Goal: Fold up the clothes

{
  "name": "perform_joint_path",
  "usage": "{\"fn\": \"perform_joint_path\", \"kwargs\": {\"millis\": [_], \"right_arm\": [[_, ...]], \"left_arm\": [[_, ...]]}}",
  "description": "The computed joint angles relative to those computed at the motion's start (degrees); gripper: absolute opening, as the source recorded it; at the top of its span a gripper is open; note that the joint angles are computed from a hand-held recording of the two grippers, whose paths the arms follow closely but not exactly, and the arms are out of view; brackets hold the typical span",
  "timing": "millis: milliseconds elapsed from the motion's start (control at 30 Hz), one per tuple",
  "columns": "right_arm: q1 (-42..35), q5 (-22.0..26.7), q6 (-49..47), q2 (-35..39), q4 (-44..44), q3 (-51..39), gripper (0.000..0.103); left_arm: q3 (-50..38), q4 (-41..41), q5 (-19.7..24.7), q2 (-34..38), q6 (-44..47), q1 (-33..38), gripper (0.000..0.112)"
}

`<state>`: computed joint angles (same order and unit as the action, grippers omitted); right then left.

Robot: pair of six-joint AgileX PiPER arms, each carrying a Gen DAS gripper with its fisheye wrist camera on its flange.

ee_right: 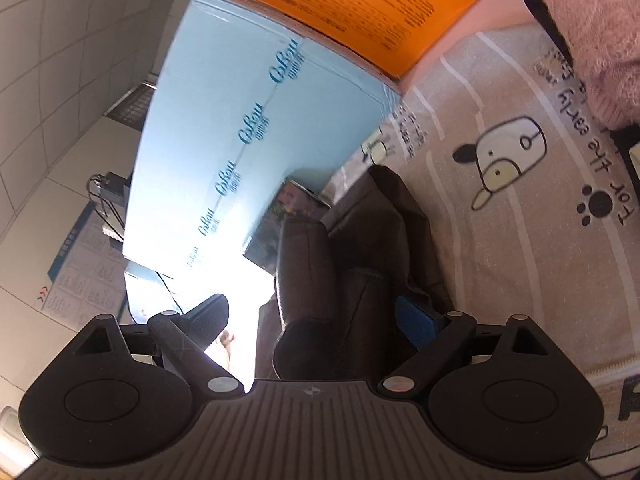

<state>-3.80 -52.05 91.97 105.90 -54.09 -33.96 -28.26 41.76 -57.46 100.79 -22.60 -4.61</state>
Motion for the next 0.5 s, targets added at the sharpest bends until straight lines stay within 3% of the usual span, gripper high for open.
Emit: {"fn": "perform_joint_path", "kwargs": {"millis": [133, 267, 500], "right_arm": [[-1.52, -3.66, 6.3, 3.27, -8.24, -2.68, 0.09], [-0.13, -5.51, 2.62, 4.92, -5.34, -2.69, 0.09], [1.53, -6.25, -0.96, 6.47, 0.3, -2.61, 0.088]], "left_arm": [[-1.37, -13.75, 9.81, 1.55, 4.89, -2.83, 0.097], [-7.09, -8.27, 18.42, 4.91, -0.94, -2.81, 0.097], [-8.03, -0.64, 17.79, 6.34, -7.8, -0.31, 0.097]]}}
